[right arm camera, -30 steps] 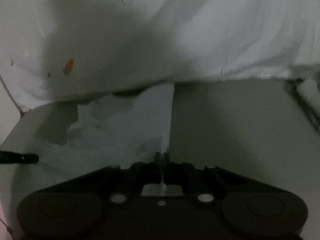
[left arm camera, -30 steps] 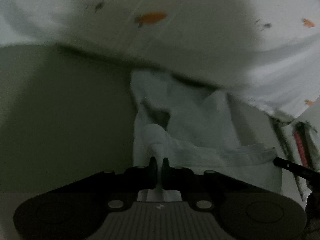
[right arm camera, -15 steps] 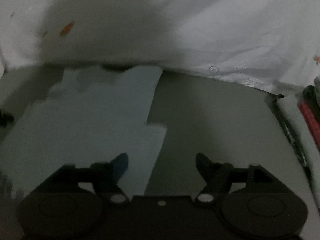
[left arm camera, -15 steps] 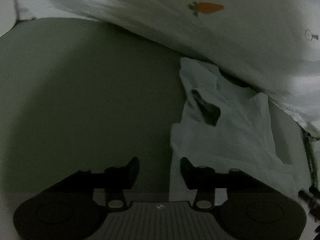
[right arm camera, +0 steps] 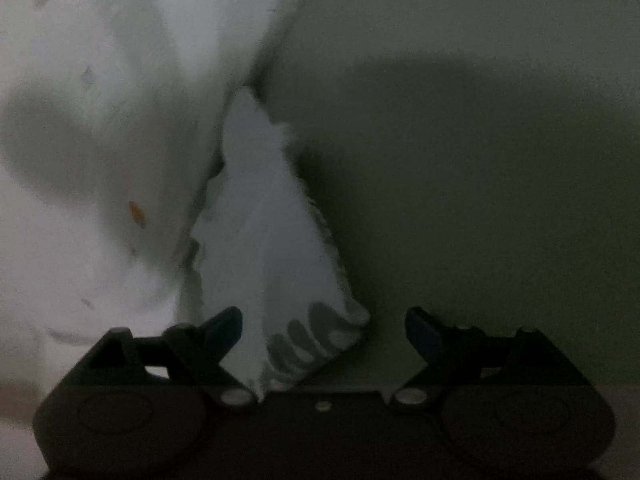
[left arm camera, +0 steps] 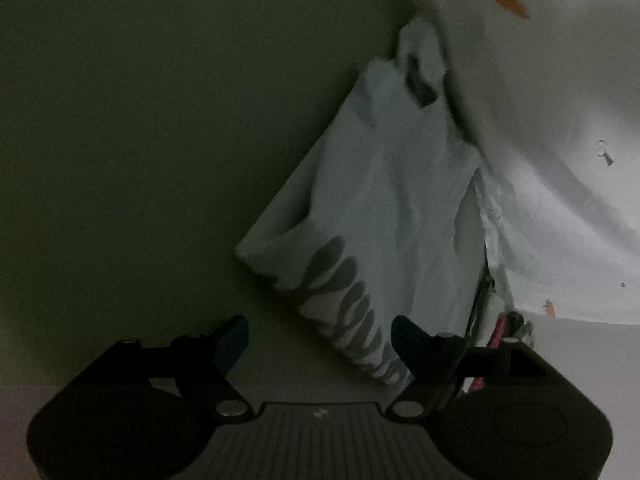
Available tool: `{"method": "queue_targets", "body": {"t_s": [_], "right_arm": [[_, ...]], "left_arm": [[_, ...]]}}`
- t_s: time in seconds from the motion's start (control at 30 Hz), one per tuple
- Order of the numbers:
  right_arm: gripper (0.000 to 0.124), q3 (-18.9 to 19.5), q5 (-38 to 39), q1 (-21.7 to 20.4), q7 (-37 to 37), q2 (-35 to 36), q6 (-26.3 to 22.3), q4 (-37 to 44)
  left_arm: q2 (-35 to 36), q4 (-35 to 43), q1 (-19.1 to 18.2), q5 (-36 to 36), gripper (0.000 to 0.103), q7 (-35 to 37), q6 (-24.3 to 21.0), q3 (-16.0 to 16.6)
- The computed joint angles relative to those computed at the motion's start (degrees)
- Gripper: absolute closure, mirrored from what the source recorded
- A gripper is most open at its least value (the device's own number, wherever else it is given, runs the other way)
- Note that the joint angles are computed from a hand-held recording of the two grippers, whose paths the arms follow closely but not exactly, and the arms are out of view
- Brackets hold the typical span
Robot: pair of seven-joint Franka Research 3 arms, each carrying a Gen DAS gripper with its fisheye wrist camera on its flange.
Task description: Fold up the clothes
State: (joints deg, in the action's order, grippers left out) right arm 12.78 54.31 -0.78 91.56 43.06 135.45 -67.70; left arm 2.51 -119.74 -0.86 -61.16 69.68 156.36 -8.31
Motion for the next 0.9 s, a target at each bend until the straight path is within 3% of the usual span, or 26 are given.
{"method": "queue_targets", "body": {"t_s": [0.17,0.27,0.4,0.6,0.63,0.67,0.7,0.73,0.77,0.83,0.9], "right_arm": [[0.034,1.87,4.91,-1.47,-1.36,-0.08,1.06,-1.77],[0.034,3.14,6.73,-1.85,-2.79,2.51,-1.61,1.58],[0.035,1.16,1.35,0.87,0.65,5.79,-5.58,8.12],[0.038,1.5,-2.58,2.96,7.41,11.12,-4.97,16.49],[0.042,2.01,-2.34,2.9,7.8,11.36,-4.04,16.46],[0.052,2.39,-2.15,2.89,8.34,11.6,-3.25,16.47],[0.063,2.28,-2.65,3.15,10.01,12.39,-3.43,17.58],[0.068,2.06,-3.69,3.6,12.01,14.0,-4.57,20.24],[0.077,1.71,-5.26,4.18,13.86,15.91,-6.01,23.58],[0.089,1.56,-7.42,4.29,14.8,16.86,-7.58,25.58],[0.098,2.99,-6.65,3.21,11.68,14.7,-5.91,21.88]], "left_arm": [[2.09,0.86,1.15,-18.74,0.024,8.89,-1.0,-0.43],[2.87,1.64,1.43,-22.18,0.024,10.23,-1.54,-0.33],[4.13,3.4,1.25,-16.4,0.025,6.14,-1.54,-0.35],[5.92,5.56,0.9,-8.59,0.028,-0.57,3.81,-1.5],[6.15,5.83,0.76,-6.08,0.043,-1.27,4.9,-1.67],[6.46,6.15,0.45,-0.57,0.052,-5.11,4.85,-1.31],[6.74,6.54,0.46,3.61,0.054,-8.27,4.35,-1.14],[6.96,6.8,0.85,5.13,0.06,-9.11,4.38,-1.5],[7.22,7.04,1.06,7.41,0.075,-10.77,4.28,-1.6],[7.73,7.44,1.66,10.88,0.081,-14.38,3.63,-1.83],[7.49,7.11,2.26,11.89,0.088,-16.24,4.28,-2.45]]}}
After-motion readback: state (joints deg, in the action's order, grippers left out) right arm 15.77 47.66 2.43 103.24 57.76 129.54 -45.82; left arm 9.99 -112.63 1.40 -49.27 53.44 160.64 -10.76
